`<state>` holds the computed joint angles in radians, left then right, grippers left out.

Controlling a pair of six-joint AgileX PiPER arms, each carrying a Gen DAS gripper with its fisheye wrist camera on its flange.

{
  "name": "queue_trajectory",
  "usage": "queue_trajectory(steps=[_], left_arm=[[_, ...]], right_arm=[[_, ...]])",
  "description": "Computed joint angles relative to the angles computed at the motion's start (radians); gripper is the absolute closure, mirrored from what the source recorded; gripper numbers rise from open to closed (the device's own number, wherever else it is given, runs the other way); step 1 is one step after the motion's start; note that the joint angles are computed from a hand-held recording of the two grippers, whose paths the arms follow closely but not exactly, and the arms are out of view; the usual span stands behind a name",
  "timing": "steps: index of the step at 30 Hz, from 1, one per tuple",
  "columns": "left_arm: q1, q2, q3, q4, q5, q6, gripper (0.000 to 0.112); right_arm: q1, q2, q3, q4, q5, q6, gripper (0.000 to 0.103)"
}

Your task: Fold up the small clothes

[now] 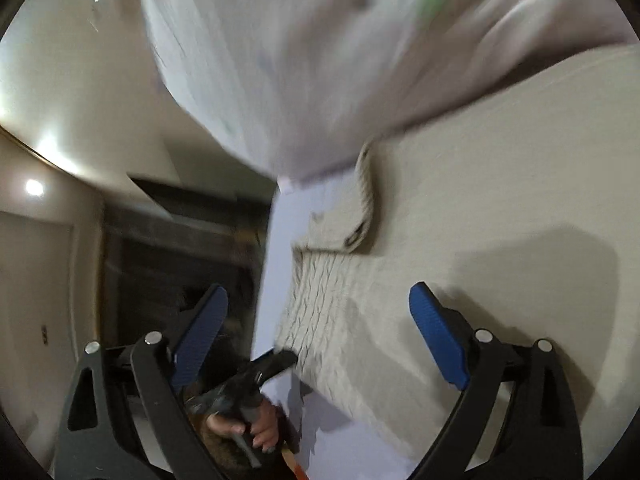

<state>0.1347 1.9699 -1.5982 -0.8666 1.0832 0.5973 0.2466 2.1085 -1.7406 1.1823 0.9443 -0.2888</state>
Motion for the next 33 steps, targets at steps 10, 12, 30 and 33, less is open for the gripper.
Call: queue_trajectory(steps=[10,12,30,33], left_arm=[[-0.018,-0.005,0.036,-0.043,-0.055,0.029,0.039],[-0.019,0.015,0.02,-0.054,-0.054,0.012,0.056],[-0.525,0.112,-0.41,-0.163,-0.008,-0.019,0.094],[-0.783,0.235,-0.576,0.109,-0.097,-0.141,0.094]], right_arm=[[0.032,-0.184,0.148,0.157,-0.201,-0.361,0.015],[-0.003,-0.255,0.249,0.135,-0.204,-0.387,0.014],[-1.027,-0.804,0.967,0.223,0.192,-0.718,0.013],[-1.088,-0.784,0.972,0.196,0.213,-0.703,0.013]])
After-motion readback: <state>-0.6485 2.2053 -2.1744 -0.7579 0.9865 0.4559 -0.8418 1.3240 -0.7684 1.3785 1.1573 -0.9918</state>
